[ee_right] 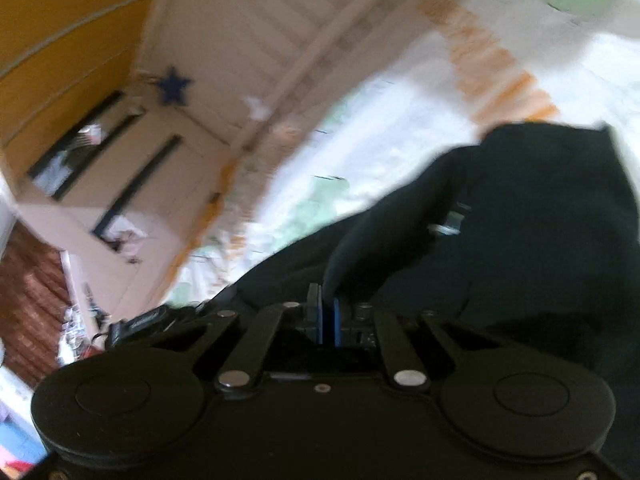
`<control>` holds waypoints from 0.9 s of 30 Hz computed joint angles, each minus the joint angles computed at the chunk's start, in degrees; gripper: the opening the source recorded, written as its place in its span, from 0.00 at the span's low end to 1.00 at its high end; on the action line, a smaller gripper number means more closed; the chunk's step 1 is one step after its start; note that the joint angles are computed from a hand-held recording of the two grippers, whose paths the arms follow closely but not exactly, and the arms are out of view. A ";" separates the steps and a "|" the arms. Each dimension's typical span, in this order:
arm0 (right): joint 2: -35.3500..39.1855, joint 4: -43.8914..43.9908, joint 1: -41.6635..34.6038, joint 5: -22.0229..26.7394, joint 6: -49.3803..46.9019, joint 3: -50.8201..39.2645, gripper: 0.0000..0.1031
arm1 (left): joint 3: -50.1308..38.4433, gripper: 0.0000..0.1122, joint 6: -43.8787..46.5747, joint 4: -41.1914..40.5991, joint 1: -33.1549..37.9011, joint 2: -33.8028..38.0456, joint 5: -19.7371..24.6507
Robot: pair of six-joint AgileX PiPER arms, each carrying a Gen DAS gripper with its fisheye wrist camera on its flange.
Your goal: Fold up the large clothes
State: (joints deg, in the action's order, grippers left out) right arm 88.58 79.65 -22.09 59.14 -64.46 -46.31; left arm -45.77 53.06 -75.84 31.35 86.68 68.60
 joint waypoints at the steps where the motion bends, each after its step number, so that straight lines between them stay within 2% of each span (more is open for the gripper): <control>1: 0.29 -3.18 0.69 -3.69 3.10 -0.03 0.17 | 0.15 0.06 -0.24 2.46 0.30 0.33 -0.76; 3: 1.90 -5.99 0.61 -6.41 6.27 0.58 0.18 | 0.79 0.08 -0.03 4.31 0.75 0.04 -1.65; 5: 3.45 -3.37 -1.80 -3.42 6.20 1.60 0.19 | 1.29 0.09 0.69 3.71 0.34 -0.26 -2.73; 6: 3.03 -3.93 -1.76 -3.46 6.66 1.34 0.19 | 1.12 0.10 0.14 4.03 0.23 -0.68 -2.90; 8: 0.85 -5.97 -0.34 -5.06 7.30 0.88 0.31 | 0.74 0.19 -2.18 5.16 0.12 -2.50 -3.30; 10: -1.34 -7.53 0.98 -6.43 8.19 0.51 0.37 | 0.62 0.41 -3.72 6.81 0.33 -6.38 -3.56; 12: -4.01 -7.19 2.07 -8.49 7.81 1.36 0.47 | 0.27 0.56 -4.86 8.77 -2.17 -10.99 -6.51; 13: -6.21 -6.77 2.93 -10.08 7.12 2.06 0.52 | 0.16 0.60 -4.97 9.19 -4.26 -12.83 -8.36; 16: -11.17 -6.58 7.36 -15.86 4.91 3.02 0.53 | 0.01 0.62 -6.45 11.65 -10.56 -17.74 -12.65; 19: -13.02 -7.25 11.18 -17.04 3.27 2.67 0.55 | 1.08 0.64 -7.00 13.22 -16.26 -19.61 -16.22; 20: -12.61 -8.90 13.46 -18.45 4.83 2.05 0.56 | 1.70 0.64 -7.47 14.85 -17.34 -19.75 -16.83; 22: -10.55 -17.20 18.08 -20.97 11.89 0.20 0.56 | 2.11 0.64 -12.79 21.11 -23.37 -19.22 -22.40; 24: -8.31 -23.78 21.61 -23.48 17.58 -0.27 0.56 | 3.18 0.64 -13.15 22.74 -25.49 -18.75 -24.86; 25: -8.65 -23.62 22.25 -25.00 17.46 0.59 0.56 | 3.34 0.64 -13.77 23.34 -26.41 -18.62 -25.99; 27: -8.93 -22.08 21.29 -23.97 16.70 0.53 0.56 | 1.65 0.64 -18.00 26.04 -28.94 -18.26 -27.43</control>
State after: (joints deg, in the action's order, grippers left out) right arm 79.66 57.57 -0.80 35.17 -47.77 -45.78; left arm -44.12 35.06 -49.80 2.41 68.42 41.17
